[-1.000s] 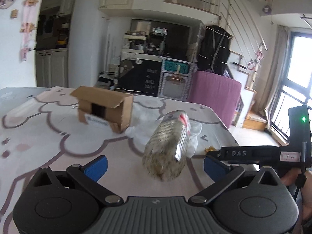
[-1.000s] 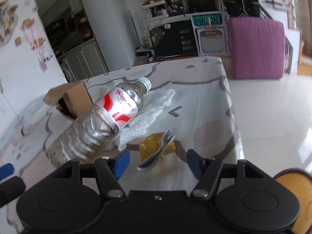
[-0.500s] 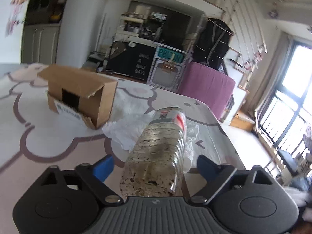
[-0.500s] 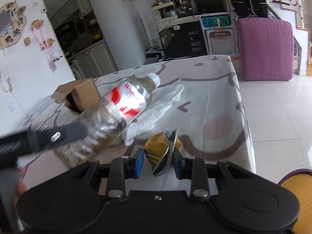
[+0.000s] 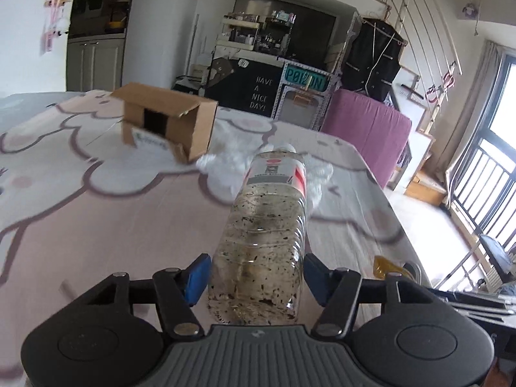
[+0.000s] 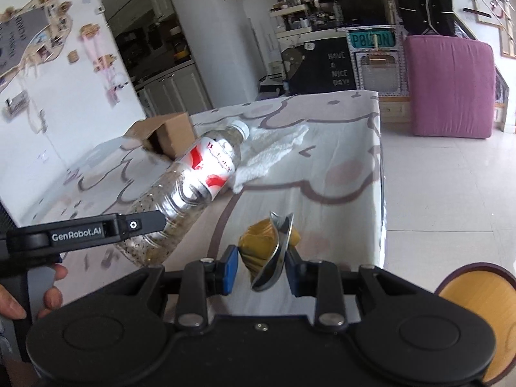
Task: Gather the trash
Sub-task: 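Lift the water bottle with the left tool while the right tool carries the gold capsule toward the wastebasket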
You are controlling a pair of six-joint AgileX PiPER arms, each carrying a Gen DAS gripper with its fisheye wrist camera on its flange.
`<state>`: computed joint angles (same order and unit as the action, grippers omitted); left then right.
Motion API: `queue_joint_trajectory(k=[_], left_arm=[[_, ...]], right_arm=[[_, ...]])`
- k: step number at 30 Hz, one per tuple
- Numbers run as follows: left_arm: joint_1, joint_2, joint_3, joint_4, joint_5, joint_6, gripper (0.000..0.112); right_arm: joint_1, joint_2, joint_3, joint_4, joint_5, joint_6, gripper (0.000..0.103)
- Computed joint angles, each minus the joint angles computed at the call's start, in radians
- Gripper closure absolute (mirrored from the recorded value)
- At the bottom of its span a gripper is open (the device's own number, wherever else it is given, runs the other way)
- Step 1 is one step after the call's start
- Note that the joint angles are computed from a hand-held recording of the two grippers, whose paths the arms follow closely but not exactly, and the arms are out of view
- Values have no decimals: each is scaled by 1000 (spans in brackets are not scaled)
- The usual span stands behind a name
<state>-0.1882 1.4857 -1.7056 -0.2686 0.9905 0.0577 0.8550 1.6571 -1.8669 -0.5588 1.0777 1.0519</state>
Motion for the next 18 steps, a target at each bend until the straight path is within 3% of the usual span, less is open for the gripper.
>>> queue_joint_trajectory(k=[6,13,18], left_arm=[[-38,-168,99,88,110,-19,50],[-41,-271,173,95,151,-17,49],[-34,-221,151,82,141,-30,31]], right_arm=[[83,-99,81,7,30,-31,71],[201,-182,157,24,89,-64,71],[287,-197,183,19,128,-99,71]])
